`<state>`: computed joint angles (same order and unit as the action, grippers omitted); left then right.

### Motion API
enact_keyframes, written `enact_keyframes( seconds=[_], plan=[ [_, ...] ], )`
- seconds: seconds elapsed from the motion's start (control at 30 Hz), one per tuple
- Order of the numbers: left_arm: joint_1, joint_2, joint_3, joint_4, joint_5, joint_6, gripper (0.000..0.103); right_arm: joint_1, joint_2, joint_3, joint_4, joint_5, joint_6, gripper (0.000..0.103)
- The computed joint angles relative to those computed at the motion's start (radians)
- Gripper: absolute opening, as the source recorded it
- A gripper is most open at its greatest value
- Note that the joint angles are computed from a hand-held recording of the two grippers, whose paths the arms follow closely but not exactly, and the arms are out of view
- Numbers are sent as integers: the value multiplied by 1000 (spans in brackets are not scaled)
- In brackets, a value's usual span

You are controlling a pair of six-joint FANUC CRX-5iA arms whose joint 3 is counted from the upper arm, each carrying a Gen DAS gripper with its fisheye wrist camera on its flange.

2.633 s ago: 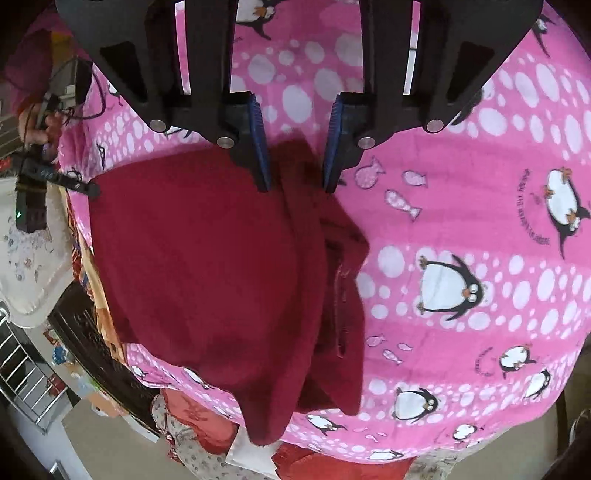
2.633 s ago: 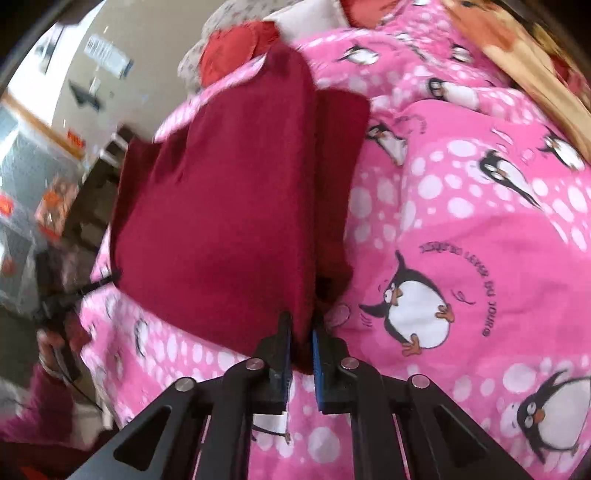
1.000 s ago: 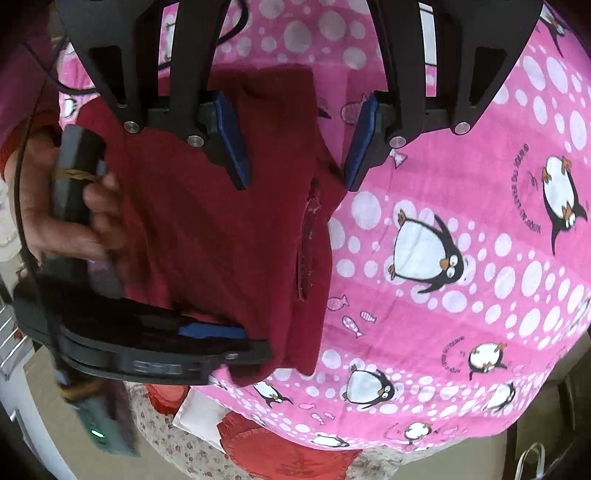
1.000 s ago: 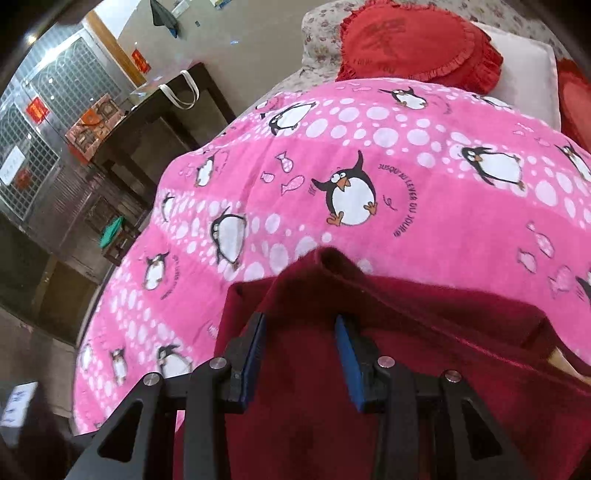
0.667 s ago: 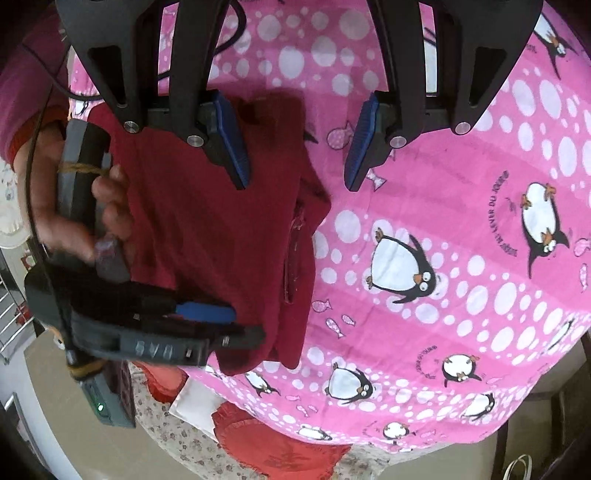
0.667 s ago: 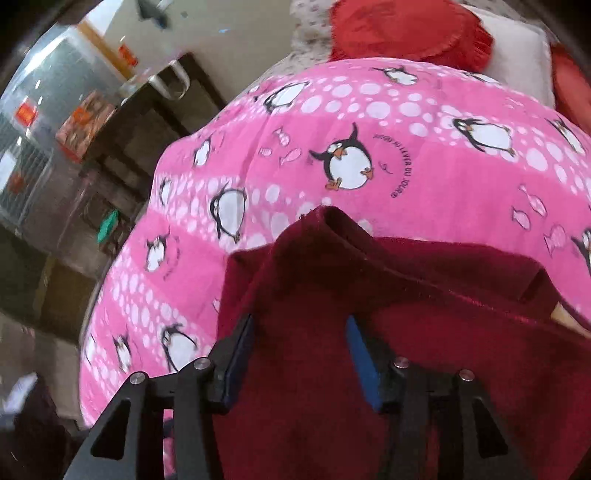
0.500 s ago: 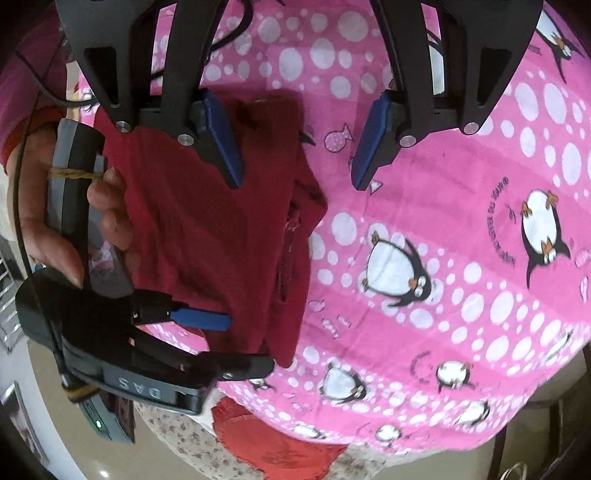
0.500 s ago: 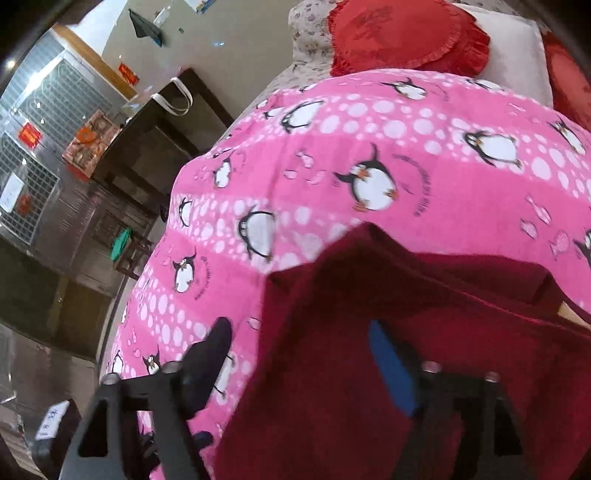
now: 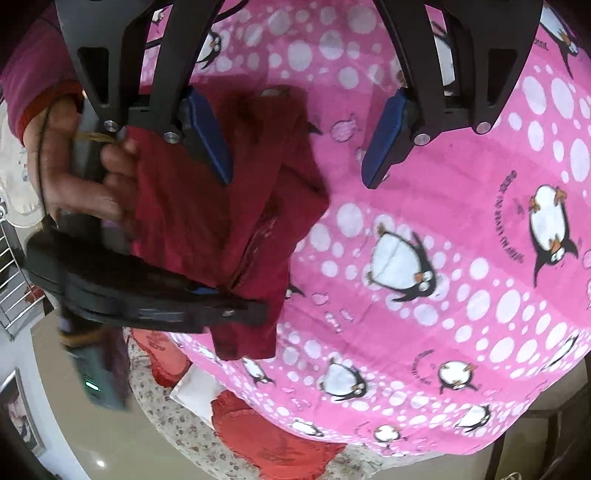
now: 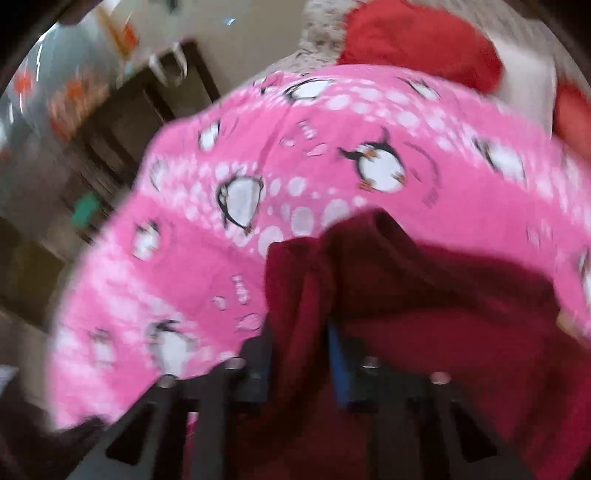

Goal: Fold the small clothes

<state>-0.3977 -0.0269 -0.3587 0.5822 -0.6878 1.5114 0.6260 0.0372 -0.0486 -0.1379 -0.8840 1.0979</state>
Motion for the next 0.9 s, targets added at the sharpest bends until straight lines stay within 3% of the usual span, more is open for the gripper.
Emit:
enact_keyframes(
  seconds=[0.13,0.3,0.57,0.7,0.9],
  plan=[
    [-34,24,29,0,12,-9,73,-50,-69,-29,-111,21,63,17],
    [-56,81,122,-134,-19,90,73,-52,-108,-59,-119,35,68,15],
    [-49,126,156,-114,2,72,73,-84,-135,-62,-151,25,105,15],
    [-55,130,152,-113,2,88,65,-90,-127,-58,-160,14,114,15],
    [-57,119,132,-120,13,105,65,-82,-100,-40,-157,6,114,15]
  ],
)
